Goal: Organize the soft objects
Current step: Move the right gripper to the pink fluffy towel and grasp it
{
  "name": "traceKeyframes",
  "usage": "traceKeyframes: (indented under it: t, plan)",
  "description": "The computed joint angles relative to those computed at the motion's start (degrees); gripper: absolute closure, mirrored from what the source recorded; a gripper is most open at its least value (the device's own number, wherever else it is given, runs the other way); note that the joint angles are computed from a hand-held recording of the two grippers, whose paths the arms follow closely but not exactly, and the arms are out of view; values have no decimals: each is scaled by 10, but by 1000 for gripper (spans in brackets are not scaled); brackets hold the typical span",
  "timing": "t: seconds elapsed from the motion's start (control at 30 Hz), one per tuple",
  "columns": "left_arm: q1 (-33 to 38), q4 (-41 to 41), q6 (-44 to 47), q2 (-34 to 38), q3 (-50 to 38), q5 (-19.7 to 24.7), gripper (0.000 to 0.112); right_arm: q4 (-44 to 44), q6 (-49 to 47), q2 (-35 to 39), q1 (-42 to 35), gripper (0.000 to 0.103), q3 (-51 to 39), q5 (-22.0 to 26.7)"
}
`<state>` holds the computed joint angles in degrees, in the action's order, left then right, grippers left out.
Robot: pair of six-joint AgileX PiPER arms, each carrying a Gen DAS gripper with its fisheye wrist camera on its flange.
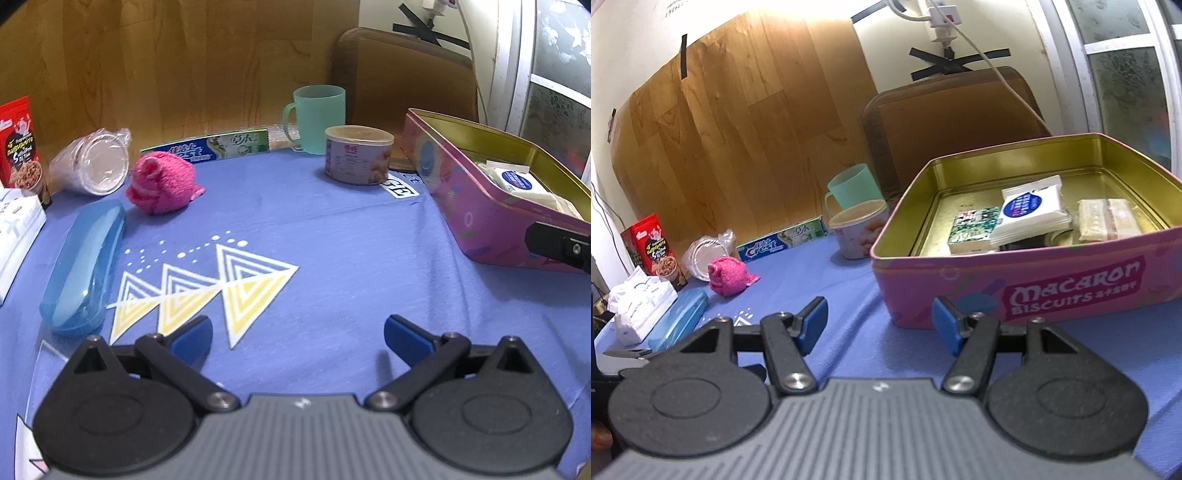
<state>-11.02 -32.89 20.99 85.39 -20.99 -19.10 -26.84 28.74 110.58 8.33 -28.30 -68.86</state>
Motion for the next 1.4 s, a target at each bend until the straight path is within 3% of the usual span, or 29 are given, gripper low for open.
traceKeyframes:
  t: [0.33,0.73,0.83,1.0,1.13,1.17,1.33,1.4]
  plan:
    - [86,150,-105,-46,40,-1,10,40,-27,-17,72,38,-15,43]
    - [308,520,-359,-70,86,-42,10,77,-69,-27,172,38,-59,123]
    - [400,638,-440,-72,101,-86,10,82,-75,-30,194,38,-76,149]
    - [579,699,-522,-40,118,-201,10,84,-97,-25,240,38,-115,191]
    - [727,873,-692,25,85,-277,10,51,-87,-9,276,37,-179,246]
    - [743,886,-698,29,87,-292,10,42,-82,-3,283,37,-200,259]
    - [693,820,-625,4,107,-277,10,48,-107,35,310,36,-320,324]
    - [660,768,-578,-9,122,-276,10,49,-89,64,313,35,-404,381]
